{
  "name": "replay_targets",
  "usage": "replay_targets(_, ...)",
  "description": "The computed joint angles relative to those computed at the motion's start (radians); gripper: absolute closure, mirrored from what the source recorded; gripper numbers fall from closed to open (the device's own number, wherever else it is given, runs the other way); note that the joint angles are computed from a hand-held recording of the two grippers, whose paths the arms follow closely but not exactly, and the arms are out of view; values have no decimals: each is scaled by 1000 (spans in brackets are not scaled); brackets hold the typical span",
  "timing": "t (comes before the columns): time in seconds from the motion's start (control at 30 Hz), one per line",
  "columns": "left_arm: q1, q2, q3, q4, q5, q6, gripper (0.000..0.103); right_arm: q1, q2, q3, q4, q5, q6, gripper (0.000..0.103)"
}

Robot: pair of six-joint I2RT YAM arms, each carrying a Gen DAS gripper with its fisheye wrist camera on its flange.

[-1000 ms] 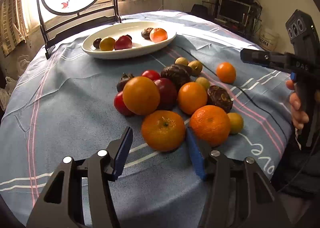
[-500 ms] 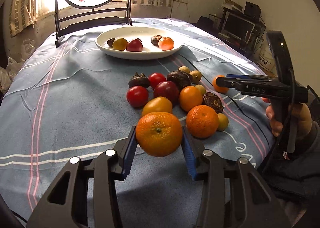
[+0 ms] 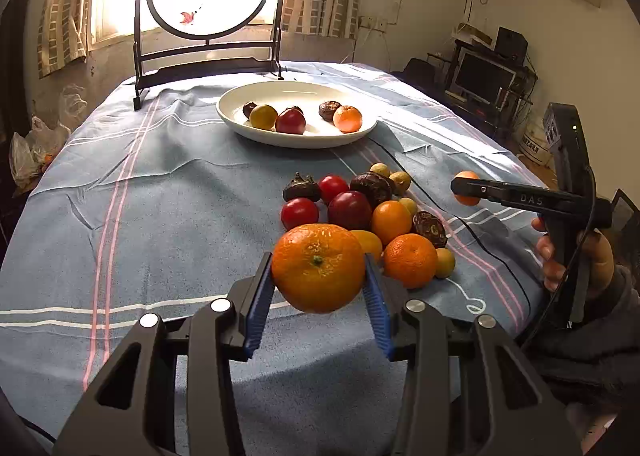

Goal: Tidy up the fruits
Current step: 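Grasp a tangerine with the left gripper while the right gripper grasps an orange, then place the tangerine and orange on the white plate, opening both grippers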

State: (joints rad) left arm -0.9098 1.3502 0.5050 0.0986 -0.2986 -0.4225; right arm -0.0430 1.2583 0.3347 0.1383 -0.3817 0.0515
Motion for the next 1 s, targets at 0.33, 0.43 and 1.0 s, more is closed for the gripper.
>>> replay_targets(0.33, 108, 40, 125, -33, 90, 52, 61, -25, -41, 132, -106, -82, 22, 69)
replay_targets(0.43, 184, 121, 257, -73, 145, 91, 61, -21, 30, 260, -117, -96, 53, 69)
replay_targets(1.0, 446, 1054, 1477, -513, 481, 58, 61, 162, 879, 1138, -237, 117, 198, 68)
